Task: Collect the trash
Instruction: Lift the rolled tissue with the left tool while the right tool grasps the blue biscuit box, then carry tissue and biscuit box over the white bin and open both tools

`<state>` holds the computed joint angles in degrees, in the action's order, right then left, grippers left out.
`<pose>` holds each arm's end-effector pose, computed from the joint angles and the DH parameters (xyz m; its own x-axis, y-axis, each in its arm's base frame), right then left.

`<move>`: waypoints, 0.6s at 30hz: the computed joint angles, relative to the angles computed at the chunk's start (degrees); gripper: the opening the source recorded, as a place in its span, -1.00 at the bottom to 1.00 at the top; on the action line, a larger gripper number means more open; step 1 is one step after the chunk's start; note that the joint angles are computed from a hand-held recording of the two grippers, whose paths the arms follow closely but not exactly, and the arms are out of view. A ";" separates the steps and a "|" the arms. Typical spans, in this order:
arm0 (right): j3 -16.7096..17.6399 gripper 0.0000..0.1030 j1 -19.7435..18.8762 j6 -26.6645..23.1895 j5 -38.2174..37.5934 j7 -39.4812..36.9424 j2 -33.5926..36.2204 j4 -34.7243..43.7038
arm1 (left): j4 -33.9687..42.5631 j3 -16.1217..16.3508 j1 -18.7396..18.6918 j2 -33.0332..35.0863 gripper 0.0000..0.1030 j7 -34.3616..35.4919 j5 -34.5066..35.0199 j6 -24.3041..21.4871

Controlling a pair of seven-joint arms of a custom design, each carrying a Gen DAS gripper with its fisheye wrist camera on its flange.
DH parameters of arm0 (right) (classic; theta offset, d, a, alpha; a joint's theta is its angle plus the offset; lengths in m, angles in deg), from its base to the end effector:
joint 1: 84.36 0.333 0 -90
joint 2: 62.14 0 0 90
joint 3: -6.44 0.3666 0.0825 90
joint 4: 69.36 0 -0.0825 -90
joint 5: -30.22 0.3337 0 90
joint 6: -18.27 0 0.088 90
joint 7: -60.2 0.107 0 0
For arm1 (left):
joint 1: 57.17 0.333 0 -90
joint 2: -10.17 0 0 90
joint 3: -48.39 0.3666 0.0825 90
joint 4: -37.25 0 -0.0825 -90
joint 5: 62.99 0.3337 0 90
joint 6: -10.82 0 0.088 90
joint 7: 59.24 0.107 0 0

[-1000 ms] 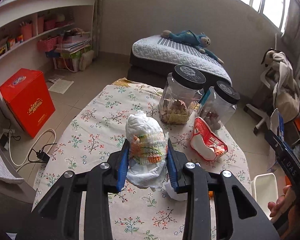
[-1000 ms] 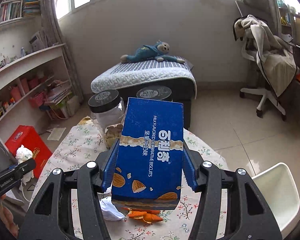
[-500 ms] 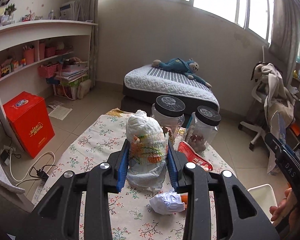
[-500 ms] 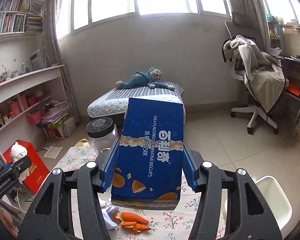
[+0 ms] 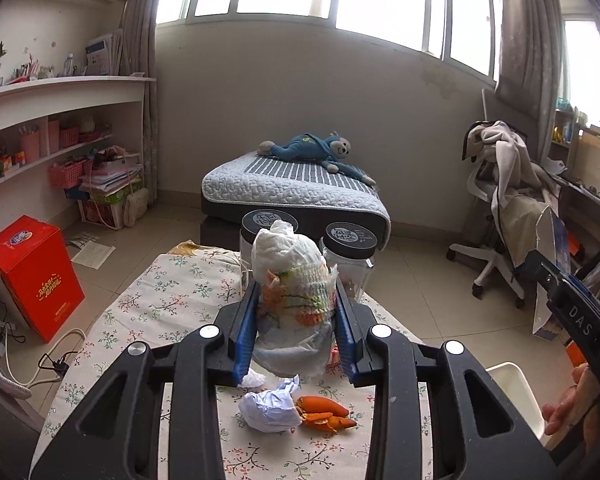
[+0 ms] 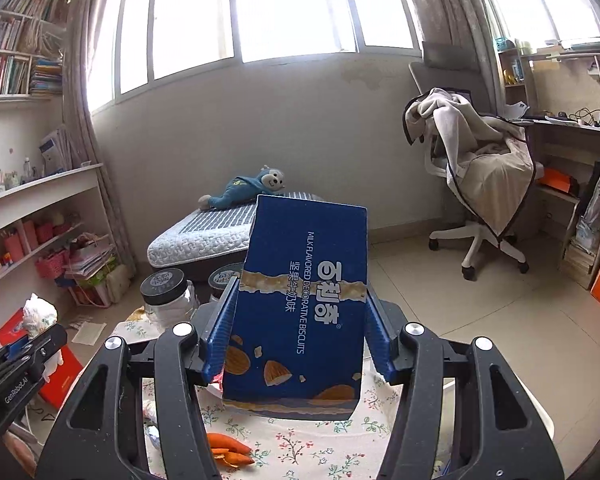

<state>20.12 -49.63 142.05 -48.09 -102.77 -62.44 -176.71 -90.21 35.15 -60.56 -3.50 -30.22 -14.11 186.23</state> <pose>0.3930 0.3843 0.6344 -0.2360 -0.9611 -0.1435 -0.2847 0.2095 -0.9354 0.4193 -0.2022 0.6449 -0.1325 -0.9853 0.1079 -0.4632 -0.0347 -0.8856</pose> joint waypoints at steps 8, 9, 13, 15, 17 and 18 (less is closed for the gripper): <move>0.60 0.05 -2.61 -2.40 1.75 1.51 -6.73 -6.78 | 1.58 -2.60 -1.62 1.82 -0.32 -1.70 2.38 -0.76; 0.81 0.05 -3.07 -2.83 2.14 1.72 -7.54 -7.57 | 1.81 -2.71 -2.07 2.10 -0.32 -1.79 2.47 -0.85; 1.26 0.05 -5.16 -3.69 4.18 2.63 -10.79 -10.96 | 2.90 -3.45 -3.60 3.31 -0.32 -2.84 3.54 -1.22; 1.42 0.05 -6.21 -4.40 5.48 2.57 -12.26 -12.53 | 3.37 -3.68 -4.40 3.79 -0.32 -3.34 4.12 -1.16; 1.46 0.05 -7.20 -4.94 6.97 2.46 -13.43 -13.77 | 4.10 -4.29 -4.91 4.33 -0.32 -4.51 5.57 -1.34; 1.41 0.05 -7.67 -4.99 7.65 2.52 -14.05 -14.53 | 4.43 -4.31 -5.37 4.64 -0.32 -4.60 5.87 -1.40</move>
